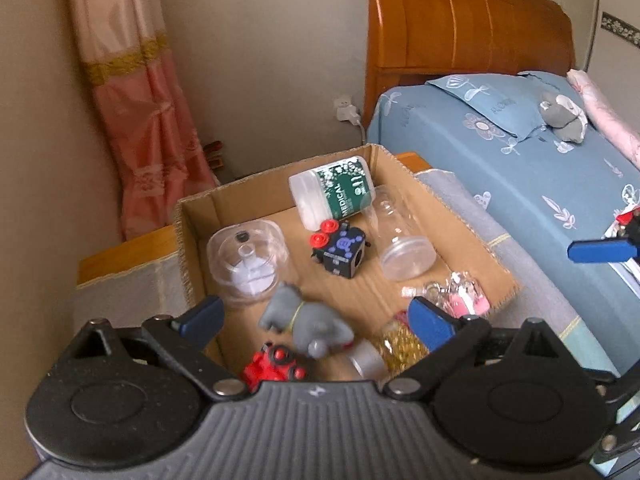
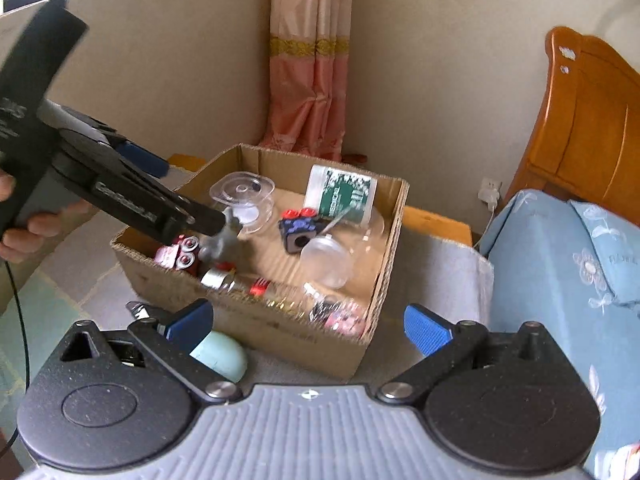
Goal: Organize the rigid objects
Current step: 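Drop the elephant into the box with the left tool while the right tool drops the keychain bottle in, then move the left tool to the black oval case and grasp it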
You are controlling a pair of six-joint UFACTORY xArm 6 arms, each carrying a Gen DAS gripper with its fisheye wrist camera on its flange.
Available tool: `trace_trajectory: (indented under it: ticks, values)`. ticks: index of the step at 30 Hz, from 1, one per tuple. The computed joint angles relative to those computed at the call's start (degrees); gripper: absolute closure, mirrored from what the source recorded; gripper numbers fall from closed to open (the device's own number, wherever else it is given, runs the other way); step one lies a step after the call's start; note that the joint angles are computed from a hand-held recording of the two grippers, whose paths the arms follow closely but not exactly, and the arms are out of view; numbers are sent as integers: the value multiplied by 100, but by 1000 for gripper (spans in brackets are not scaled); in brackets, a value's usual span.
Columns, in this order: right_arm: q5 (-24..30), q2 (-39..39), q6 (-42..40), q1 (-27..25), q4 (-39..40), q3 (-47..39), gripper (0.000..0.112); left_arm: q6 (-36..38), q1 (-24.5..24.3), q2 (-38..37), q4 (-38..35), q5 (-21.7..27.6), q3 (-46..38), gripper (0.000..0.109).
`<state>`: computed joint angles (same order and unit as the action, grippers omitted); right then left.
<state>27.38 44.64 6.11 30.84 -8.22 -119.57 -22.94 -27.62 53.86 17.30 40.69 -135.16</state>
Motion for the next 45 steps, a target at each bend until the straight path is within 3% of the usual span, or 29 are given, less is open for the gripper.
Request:
trace_trajectory:
  ticks: [7,10,15,18,24,27,33,41,45]
  values:
    - [-632,-446,1132,123,-621,1112,9,-2185,-149,-1530,2029,-869,2524,7]
    - [-631,-389,2037,199,-1358,1209,9,-2753,-193,-1856,2404,-874,3068,7]
    - [-671,-49,2466,334,-1318,1015,9,-3853,-281,-2194,3358,-563,3640,7]
    - [-280,401,2855,434,-1485,417,9,-4158,-251,-2334,3439,-581,3913,7]
    - [498,1258,2869,524,-1142,-843,9,-4246,-149,-2468,3171,-784,4284,7]
    - [928,1697,2982,549,-1278,-1542,9,-4230,-138,-2419,3134,-733,4275,7]
    - [1279,2273,3037,624,-1669,-2442,9,-4051,-108,-2299,2903,-790,4209,7]
    - [524,1331,3393,424,-2032,-767,9,-3829,-135,-2168,2707,-818,4149,7]
    - [257,1055,3335,353,-2042,-271,9,-3603,-119,-1974,2483,-1086,4020,7]
